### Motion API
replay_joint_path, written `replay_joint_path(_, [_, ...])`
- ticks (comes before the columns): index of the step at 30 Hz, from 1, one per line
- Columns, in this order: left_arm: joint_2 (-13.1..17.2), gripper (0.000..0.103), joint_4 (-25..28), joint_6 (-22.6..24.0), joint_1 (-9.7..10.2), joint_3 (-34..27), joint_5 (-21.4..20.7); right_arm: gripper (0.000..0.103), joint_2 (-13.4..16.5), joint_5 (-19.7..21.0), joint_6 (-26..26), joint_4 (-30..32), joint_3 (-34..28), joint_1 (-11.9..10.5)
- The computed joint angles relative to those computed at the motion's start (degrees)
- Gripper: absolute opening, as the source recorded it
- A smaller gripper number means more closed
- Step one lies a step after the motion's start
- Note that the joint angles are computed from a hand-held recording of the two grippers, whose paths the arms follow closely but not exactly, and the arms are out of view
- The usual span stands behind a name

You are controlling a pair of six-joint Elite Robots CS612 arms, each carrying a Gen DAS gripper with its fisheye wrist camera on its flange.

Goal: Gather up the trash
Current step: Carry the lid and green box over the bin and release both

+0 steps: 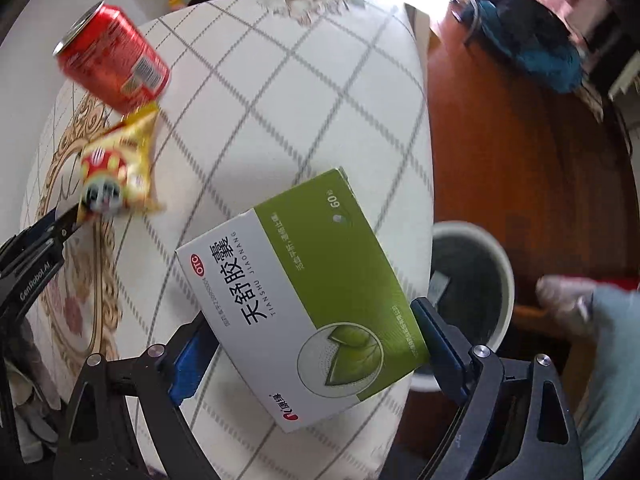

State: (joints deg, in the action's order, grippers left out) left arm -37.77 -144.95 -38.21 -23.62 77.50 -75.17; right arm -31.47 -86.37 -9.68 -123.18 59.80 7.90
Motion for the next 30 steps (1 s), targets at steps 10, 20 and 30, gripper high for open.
replay_joint_path(10, [-7.8,0.036,-3.0,-4.7,-3.62,13.0,-2.1,0.09,-9.9,5.1,1.7,-11.6,19.1,-1.0])
replay_joint_path(20, [-8.5,0.036,-7.9,1.5,-7.38,9.2,-2.3,0.089,-14.8,8.0,9.8,-21.4,25.7,-6.8])
replay_joint_path(30, [-0.7,0.036,-5.5,11.7,-10.6,-7.3,-5.9,0.089,-14.8,4.9,14.4,-25.0,24.9,-13.1])
